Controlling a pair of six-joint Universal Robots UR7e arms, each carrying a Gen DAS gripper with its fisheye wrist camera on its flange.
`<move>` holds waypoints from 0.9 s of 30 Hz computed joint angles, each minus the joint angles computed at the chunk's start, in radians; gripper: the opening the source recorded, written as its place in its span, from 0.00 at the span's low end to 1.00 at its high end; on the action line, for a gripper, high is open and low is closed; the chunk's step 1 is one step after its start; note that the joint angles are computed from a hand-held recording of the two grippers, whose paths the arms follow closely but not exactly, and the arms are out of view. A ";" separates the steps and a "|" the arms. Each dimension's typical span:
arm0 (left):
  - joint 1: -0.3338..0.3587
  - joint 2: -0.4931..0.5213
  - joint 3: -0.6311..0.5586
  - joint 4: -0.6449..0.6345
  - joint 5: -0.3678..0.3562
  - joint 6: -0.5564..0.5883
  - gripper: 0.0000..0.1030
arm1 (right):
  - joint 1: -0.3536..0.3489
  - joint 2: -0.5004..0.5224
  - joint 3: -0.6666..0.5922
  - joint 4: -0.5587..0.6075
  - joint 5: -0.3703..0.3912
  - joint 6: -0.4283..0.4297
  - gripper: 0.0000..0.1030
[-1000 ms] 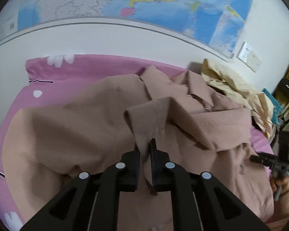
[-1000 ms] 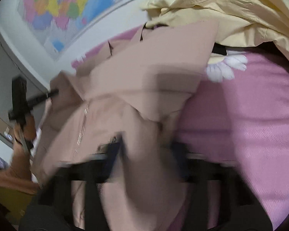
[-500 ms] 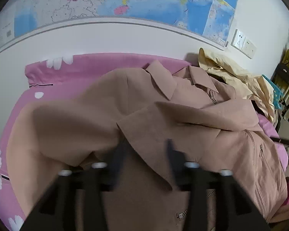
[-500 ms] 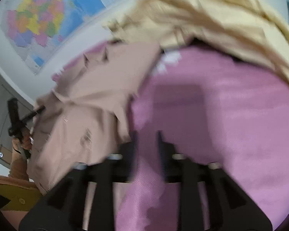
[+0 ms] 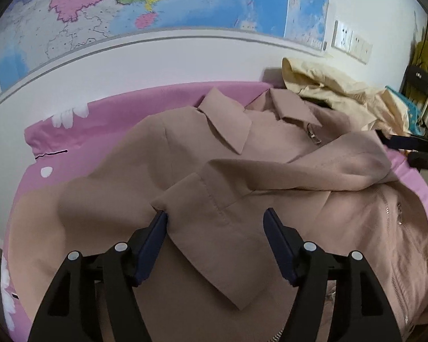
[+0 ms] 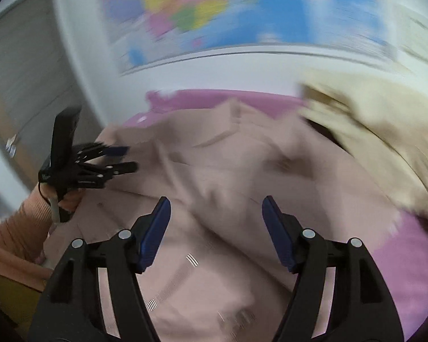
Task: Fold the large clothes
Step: 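Fold the flap over the jacket and release while the right gripper grasps the hem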
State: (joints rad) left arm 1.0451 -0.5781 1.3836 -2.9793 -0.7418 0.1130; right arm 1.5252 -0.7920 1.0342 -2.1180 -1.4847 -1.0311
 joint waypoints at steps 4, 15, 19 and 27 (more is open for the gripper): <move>-0.006 -0.024 0.042 -0.026 0.006 -0.020 0.65 | 0.072 0.115 -0.094 0.065 -0.089 -0.067 0.61; -0.022 -0.130 0.218 -0.172 -0.053 -0.059 0.65 | 0.102 0.164 -0.170 0.135 -0.054 -0.078 0.02; -0.035 -0.149 0.277 -0.242 -0.069 -0.044 0.66 | 0.076 -0.012 0.042 0.109 0.026 -0.166 0.02; -0.006 -0.214 0.391 -0.273 -0.174 -0.201 0.73 | 0.030 -0.105 0.272 0.099 -0.163 -0.182 0.23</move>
State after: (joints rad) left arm 1.0393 -0.7918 1.7743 -3.2519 -0.9156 -0.0875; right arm 1.5550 -0.8966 1.3064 -2.0194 -1.6475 -1.2130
